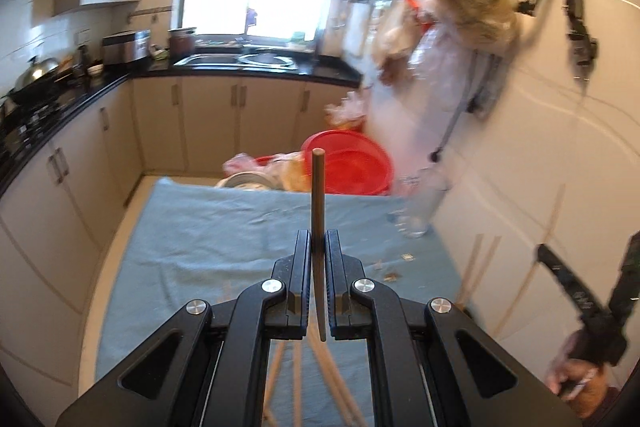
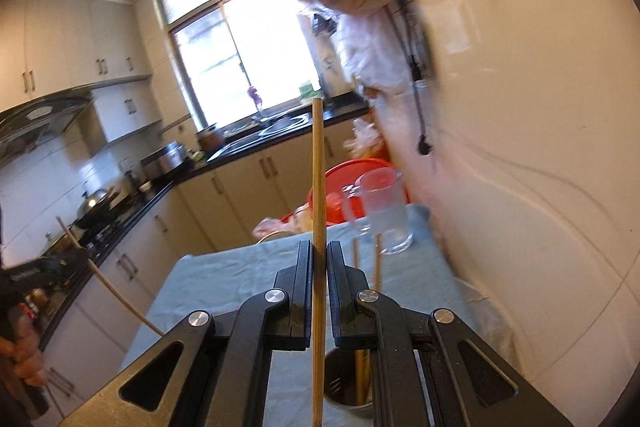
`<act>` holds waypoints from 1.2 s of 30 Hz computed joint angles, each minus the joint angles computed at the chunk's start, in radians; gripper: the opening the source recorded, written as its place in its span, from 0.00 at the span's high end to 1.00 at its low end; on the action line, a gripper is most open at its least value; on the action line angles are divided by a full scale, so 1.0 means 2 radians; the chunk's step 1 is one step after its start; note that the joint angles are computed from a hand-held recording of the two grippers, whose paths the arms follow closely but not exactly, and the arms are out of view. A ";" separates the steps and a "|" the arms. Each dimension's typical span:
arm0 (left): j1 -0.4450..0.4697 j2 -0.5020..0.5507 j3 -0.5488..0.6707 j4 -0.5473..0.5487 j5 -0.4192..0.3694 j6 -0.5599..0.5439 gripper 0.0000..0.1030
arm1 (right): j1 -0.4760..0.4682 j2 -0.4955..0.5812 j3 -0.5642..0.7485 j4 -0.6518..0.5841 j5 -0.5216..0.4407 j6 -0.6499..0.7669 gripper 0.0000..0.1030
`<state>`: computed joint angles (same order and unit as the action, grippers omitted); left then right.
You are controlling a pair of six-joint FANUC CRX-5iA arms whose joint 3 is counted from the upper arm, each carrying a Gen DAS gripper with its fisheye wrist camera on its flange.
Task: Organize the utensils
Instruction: 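Lower chopsticks into the black holder with both tools and open them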
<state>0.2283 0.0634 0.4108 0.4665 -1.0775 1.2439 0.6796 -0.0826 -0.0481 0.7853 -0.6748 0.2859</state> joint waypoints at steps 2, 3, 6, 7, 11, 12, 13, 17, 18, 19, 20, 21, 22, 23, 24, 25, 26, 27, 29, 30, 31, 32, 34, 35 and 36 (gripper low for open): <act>-0.012 0.008 0.014 0.009 -0.003 -0.001 0.94 | -0.006 0.003 0.000 0.011 -0.001 -0.012 0.93; -0.018 0.013 0.021 0.016 -0.005 -0.005 0.94 | -0.007 0.005 -0.002 0.023 -0.005 -0.023 0.93; -0.036 0.026 0.041 0.028 -0.013 -0.010 0.94 | -0.013 0.013 0.001 0.041 -0.011 -0.038 0.93; -0.043 0.031 0.049 0.032 -0.016 -0.011 0.94 | -0.015 0.016 0.001 0.045 -0.013 -0.043 0.93; -0.065 0.049 0.072 0.043 -0.023 -0.011 0.94 | -0.023 0.024 0.005 0.055 -0.019 -0.058 0.93; -0.070 0.053 0.076 0.046 -0.025 -0.012 0.94 | -0.026 0.026 0.006 0.055 -0.019 -0.061 0.93; -0.075 0.059 0.083 0.050 -0.031 -0.013 0.94 | -0.028 0.028 0.007 0.055 -0.021 -0.062 0.93; -0.093 0.079 0.103 0.061 -0.050 -0.019 0.94 | -0.037 0.036 0.014 0.032 -0.023 -0.064 0.93; -0.098 0.087 0.111 0.057 -0.056 -0.018 0.94 | -0.038 0.037 0.014 0.026 -0.024 -0.063 0.93; -0.102 0.089 0.110 0.056 -0.057 -0.017 0.94 | -0.039 0.038 0.014 0.019 -0.023 -0.062 0.93; -0.106 0.092 0.109 0.055 -0.060 -0.019 0.94 | -0.039 0.038 0.014 0.012 -0.024 -0.059 0.93; -0.111 0.096 0.110 0.051 -0.064 -0.020 0.94 | -0.039 0.040 0.014 0.005 -0.025 -0.055 0.93; -0.114 0.099 0.110 0.046 -0.066 -0.020 0.94 | -0.039 0.041 0.014 0.001 -0.027 -0.053 0.93; -0.117 0.102 0.110 0.040 -0.072 -0.019 0.94 | -0.039 0.042 0.014 -0.010 -0.026 -0.048 0.93; -0.119 0.106 0.110 0.036 -0.077 -0.018 0.94 | -0.041 0.043 0.016 -0.023 -0.024 -0.041 0.93; -0.122 0.111 0.113 0.032 -0.084 -0.017 0.94 | -0.041 0.045 0.019 -0.036 -0.026 -0.032 0.93; -0.125 0.116 0.116 0.027 -0.089 -0.014 0.94 | -0.041 0.047 0.019 -0.042 -0.027 -0.029 0.93; -0.127 0.118 0.115 0.023 -0.090 -0.012 0.94 | -0.041 0.048 0.020 -0.053 -0.029 -0.023 0.93; -0.132 0.126 0.118 0.012 -0.097 -0.009 0.94 | -0.042 0.050 0.022 -0.066 -0.031 -0.016 0.93; -0.132 0.125 0.114 0.009 -0.097 -0.011 0.94 | -0.042 0.051 0.022 -0.074 -0.032 -0.012 0.93; -0.134 0.125 0.111 0.005 -0.095 -0.011 0.94 | -0.042 0.051 0.021 -0.081 -0.032 -0.008 0.93; -0.135 0.128 0.112 -0.002 -0.096 -0.008 0.94 | -0.043 0.052 0.023 -0.090 -0.033 -0.003 0.93; -0.137 0.135 0.115 -0.004 -0.103 -0.003 0.94 | -0.043 0.052 0.023 -0.103 -0.034 0.006 0.93; -0.137 0.139 0.118 -0.008 -0.105 0.001 0.94 | -0.042 0.052 0.023 -0.109 -0.035 0.010 0.93; -0.138 0.141 0.119 -0.010 -0.107 0.004 0.94 | -0.042 0.052 0.025 -0.118 -0.037 0.017 0.93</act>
<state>-0.0475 0.3449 0.6486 0.4457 -1.2906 1.2515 0.5954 0.0217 0.0012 0.5490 -0.7488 0.3199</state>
